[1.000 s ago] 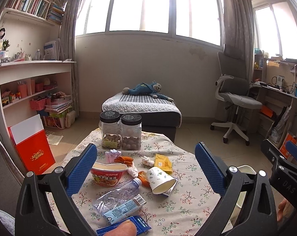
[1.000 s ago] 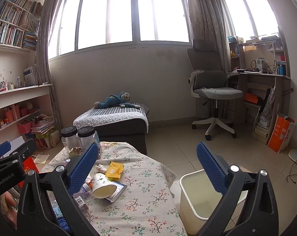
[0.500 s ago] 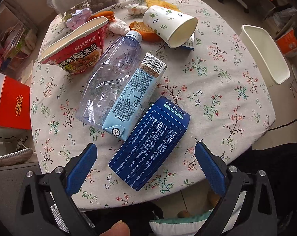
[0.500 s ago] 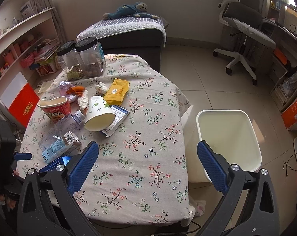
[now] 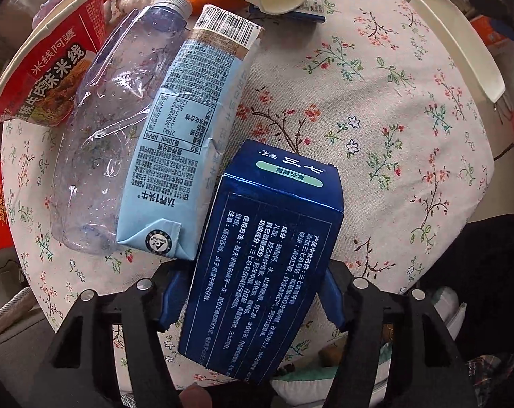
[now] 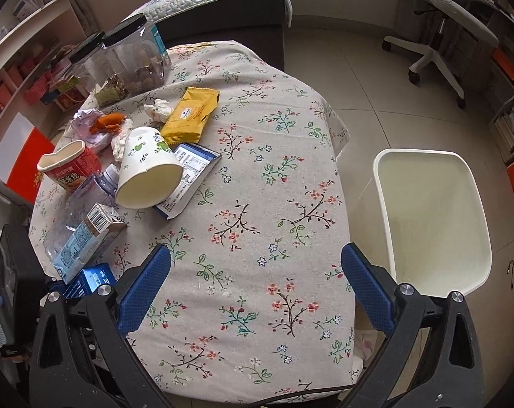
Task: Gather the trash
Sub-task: 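Grasp the blue box with the left tool while the right tool grasps the paper cup, then carry both items over the white bin and open both tools to drop them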
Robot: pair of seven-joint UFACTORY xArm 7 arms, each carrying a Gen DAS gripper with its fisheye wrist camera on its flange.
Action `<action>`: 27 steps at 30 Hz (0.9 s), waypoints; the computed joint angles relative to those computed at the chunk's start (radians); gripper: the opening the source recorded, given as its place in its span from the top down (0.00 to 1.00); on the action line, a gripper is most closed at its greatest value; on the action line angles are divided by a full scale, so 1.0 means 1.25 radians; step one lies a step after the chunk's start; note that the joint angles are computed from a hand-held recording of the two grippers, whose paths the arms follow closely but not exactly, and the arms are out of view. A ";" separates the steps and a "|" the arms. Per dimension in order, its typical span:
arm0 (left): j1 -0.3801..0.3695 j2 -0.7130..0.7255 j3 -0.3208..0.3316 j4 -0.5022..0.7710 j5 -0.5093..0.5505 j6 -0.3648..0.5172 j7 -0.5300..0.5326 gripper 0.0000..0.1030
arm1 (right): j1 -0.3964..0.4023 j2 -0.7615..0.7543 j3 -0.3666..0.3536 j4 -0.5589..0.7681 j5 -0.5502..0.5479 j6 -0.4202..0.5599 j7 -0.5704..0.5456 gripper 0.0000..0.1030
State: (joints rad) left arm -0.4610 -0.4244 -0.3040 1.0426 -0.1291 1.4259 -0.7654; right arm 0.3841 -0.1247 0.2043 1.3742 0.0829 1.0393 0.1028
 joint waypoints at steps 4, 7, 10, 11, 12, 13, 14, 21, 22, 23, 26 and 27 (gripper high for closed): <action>-0.003 -0.082 0.016 -0.013 -0.039 -0.073 0.007 0.41 | 0.005 0.031 0.003 0.033 0.007 -0.008 0.002 0.07; 0.016 -0.182 0.035 -0.043 -0.060 -0.149 -0.005 0.41 | 0.018 0.053 0.013 0.054 -0.002 -0.033 -0.011 0.07; 0.066 -0.281 0.054 -0.071 -0.056 -0.231 -0.034 0.41 | 0.038 0.092 0.023 0.088 0.000 -0.051 -0.032 0.07; 0.085 -0.310 0.059 -0.083 -0.055 -0.260 -0.048 0.41 | 0.045 0.109 0.026 0.104 0.007 -0.053 -0.035 0.07; 0.105 -0.334 0.062 -0.095 -0.052 -0.285 -0.064 0.41 | 0.052 0.128 0.029 0.121 0.014 -0.054 -0.037 0.07; 0.128 -0.357 0.062 -0.103 -0.043 -0.298 -0.083 0.41 | 0.060 0.149 0.032 0.141 0.018 -0.052 -0.036 0.07; 0.151 -0.362 0.057 -0.102 -0.031 -0.304 -0.100 0.41 | 0.070 0.169 0.035 0.160 0.013 -0.052 -0.031 0.07; 0.187 -0.349 0.058 -0.131 -0.020 -0.341 -0.150 0.41 | 0.160 0.305 0.030 0.299 -0.127 0.006 0.035 0.07; 0.189 -0.349 0.058 -0.133 -0.018 -0.342 -0.154 0.41 | 0.168 0.317 0.027 0.311 -0.133 0.012 0.037 0.07; 0.190 -0.353 0.057 -0.139 -0.015 -0.342 -0.158 0.41 | 0.174 0.325 0.024 0.319 -0.137 0.016 0.037 0.07; 0.192 -0.345 0.062 -0.148 -0.013 -0.357 -0.162 0.41 | 0.176 0.333 0.022 0.319 -0.118 0.007 0.021 0.11; 0.192 -0.342 0.062 -0.149 -0.012 -0.359 -0.164 0.41 | 0.175 0.339 0.022 0.328 -0.108 0.021 0.016 0.23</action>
